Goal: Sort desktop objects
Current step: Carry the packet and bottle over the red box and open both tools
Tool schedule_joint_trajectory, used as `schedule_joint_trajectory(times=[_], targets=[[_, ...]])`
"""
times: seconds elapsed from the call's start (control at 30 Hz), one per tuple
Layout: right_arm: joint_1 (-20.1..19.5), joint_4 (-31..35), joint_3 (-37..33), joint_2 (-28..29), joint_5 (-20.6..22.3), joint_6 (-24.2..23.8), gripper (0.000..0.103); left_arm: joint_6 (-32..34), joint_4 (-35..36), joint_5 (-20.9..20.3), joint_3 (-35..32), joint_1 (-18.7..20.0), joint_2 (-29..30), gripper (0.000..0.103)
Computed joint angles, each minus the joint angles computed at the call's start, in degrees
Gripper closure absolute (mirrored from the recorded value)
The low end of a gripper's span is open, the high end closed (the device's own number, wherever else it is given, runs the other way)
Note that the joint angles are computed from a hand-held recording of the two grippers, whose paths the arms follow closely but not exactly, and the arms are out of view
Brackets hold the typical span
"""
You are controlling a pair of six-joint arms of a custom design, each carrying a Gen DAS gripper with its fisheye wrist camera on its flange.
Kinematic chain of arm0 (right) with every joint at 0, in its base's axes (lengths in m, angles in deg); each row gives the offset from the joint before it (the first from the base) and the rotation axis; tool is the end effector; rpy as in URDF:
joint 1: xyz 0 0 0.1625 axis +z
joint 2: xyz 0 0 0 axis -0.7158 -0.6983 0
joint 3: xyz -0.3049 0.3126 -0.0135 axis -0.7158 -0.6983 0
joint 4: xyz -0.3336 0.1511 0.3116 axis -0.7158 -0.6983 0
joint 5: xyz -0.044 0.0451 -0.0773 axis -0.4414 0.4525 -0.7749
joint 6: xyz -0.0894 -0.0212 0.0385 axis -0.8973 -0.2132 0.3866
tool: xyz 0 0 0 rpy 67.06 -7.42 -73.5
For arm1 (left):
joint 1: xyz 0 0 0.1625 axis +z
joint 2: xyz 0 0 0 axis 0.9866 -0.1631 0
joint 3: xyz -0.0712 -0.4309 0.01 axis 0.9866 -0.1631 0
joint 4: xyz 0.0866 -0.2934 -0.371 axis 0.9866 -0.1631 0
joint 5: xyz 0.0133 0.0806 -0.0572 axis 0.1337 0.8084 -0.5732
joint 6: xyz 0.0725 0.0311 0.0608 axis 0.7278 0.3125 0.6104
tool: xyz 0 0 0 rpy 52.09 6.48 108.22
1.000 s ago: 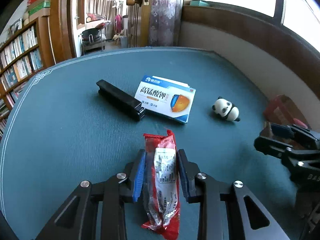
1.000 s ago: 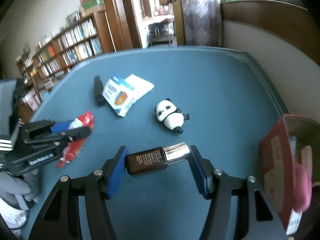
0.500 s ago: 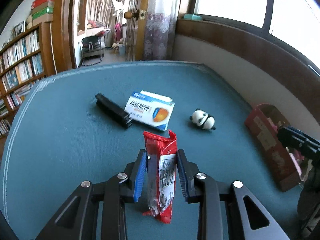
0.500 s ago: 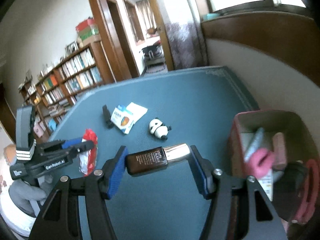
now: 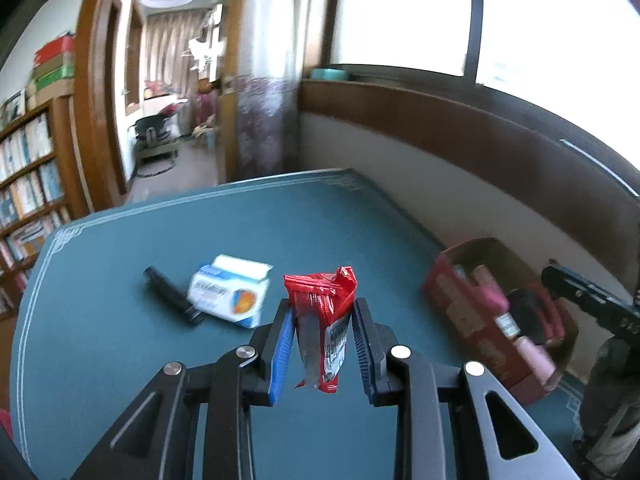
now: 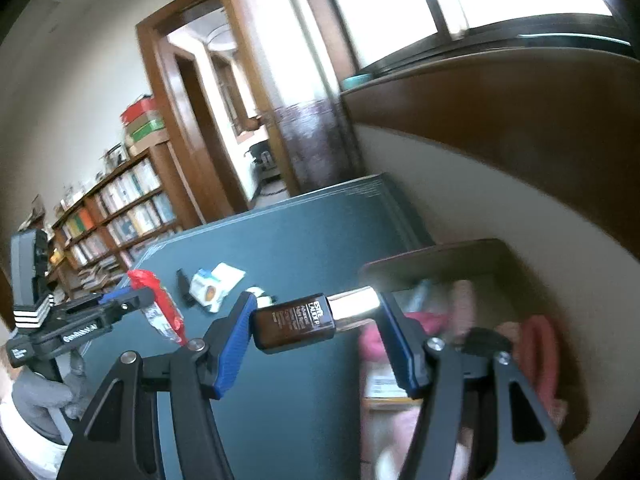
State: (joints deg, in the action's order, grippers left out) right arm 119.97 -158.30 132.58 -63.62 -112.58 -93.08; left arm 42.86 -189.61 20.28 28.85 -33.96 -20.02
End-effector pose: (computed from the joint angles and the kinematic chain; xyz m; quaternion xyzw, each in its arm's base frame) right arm -0.0522 -0.7722 0.3281 0.3339 -0.8752 0.3409 0.0798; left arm -0.3402 -0.6829 -0.0669 0.0896 0.8257 -0.4525 0.3248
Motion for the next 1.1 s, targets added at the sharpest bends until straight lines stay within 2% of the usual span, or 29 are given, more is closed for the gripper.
schedule_joint_trajectory(times=[0.37, 0.8, 0.93, 1.0, 1.03, 1.07, 1.1], targets=[[-3.33, -0.17, -3.36, -0.18, -0.92, 2.89, 0.038, 6.84, 5.09, -8.68, -13.06, -0.65, 6.50, 0.072], [-5.00, 0.23, -6.04, 0.47, -1.22, 4.68, 0.038, 8.68, 16.66, -20.42, -29.05, -0.11, 14.80, 0.072], [-5.26, 0.72, -6.88, 0.95, -1.53, 5.46, 0.038, 10.88, 17.66, -23.65, -34.57, 0.58, 18.26, 0.071], [-5.33, 1.11, -7.07, 1.09, -1.52, 5.43, 0.038, 10.00, 18.28, -25.19, -36.26, 1.18, 19.37, 0.058], [-5.35, 1.22, -7.06, 1.07, -1.52, 5.30, 0.038, 9.24, 18.20, -25.56, -36.63, 1.43, 19.63, 0.038], [-5.37, 1.34, -7.10, 1.07, -1.50, 5.21, 0.038, 8.71, 17.32, -25.92, -36.43, 1.64, 19.67, 0.028], [-5.40, 1.49, -7.09, 1.02, -1.44, 5.14, 0.038, 8.59, 16.21, -26.18, -35.93, 1.75, 19.56, 0.028]])
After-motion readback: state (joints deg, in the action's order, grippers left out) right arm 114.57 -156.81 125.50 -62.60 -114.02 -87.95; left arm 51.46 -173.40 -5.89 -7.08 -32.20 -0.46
